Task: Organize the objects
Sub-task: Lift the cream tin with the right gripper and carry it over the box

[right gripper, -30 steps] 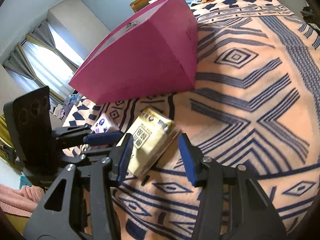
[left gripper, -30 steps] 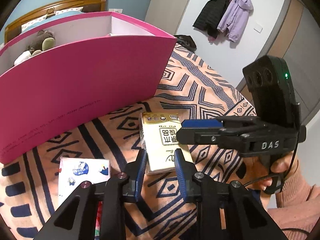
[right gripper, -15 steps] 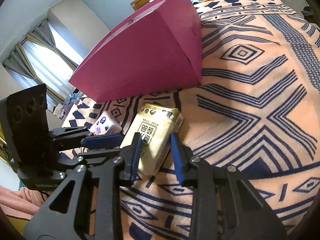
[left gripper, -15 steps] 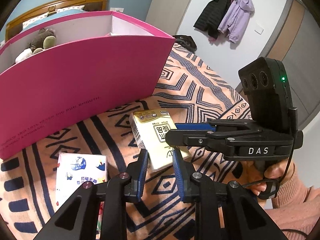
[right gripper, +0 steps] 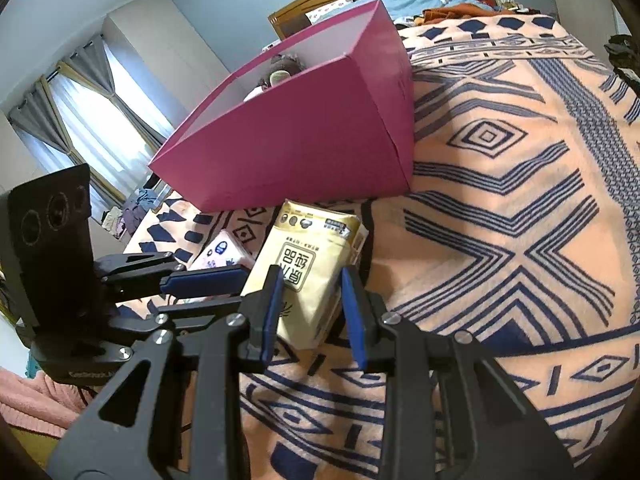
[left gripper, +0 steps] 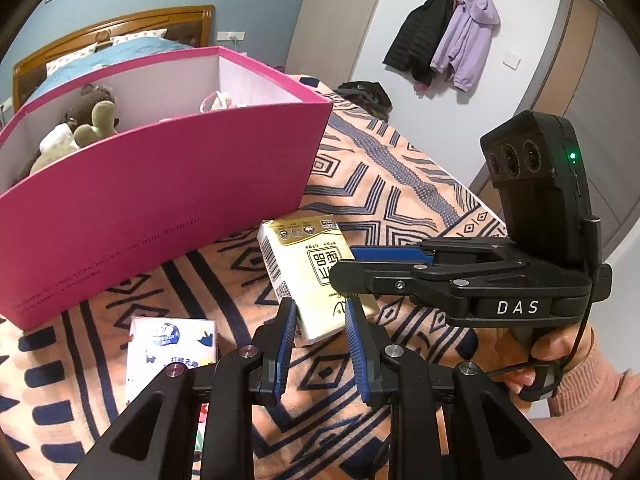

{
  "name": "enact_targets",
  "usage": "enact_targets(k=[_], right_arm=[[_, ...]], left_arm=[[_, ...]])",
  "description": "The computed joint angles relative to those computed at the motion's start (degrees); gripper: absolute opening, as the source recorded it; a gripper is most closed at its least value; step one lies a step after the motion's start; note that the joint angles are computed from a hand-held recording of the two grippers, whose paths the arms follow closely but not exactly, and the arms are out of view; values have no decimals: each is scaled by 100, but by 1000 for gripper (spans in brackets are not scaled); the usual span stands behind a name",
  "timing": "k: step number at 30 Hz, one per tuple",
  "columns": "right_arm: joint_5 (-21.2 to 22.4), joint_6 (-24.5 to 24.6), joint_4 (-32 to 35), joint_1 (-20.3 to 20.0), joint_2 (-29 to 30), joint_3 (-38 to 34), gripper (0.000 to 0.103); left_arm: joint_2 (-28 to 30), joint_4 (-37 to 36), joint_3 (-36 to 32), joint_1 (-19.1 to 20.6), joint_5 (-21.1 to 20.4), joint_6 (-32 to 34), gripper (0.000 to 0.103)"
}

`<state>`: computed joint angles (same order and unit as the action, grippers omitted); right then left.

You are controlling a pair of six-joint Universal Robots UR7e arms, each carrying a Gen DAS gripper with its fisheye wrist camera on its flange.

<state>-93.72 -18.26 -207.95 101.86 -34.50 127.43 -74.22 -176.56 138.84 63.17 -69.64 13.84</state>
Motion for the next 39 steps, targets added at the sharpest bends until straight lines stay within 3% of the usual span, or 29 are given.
enact_targets(k=[39], right_arm=[[69,-264,-308,462,-227,-78,33]], left_arm=[[-443,-453,151,-470,349,251,25]])
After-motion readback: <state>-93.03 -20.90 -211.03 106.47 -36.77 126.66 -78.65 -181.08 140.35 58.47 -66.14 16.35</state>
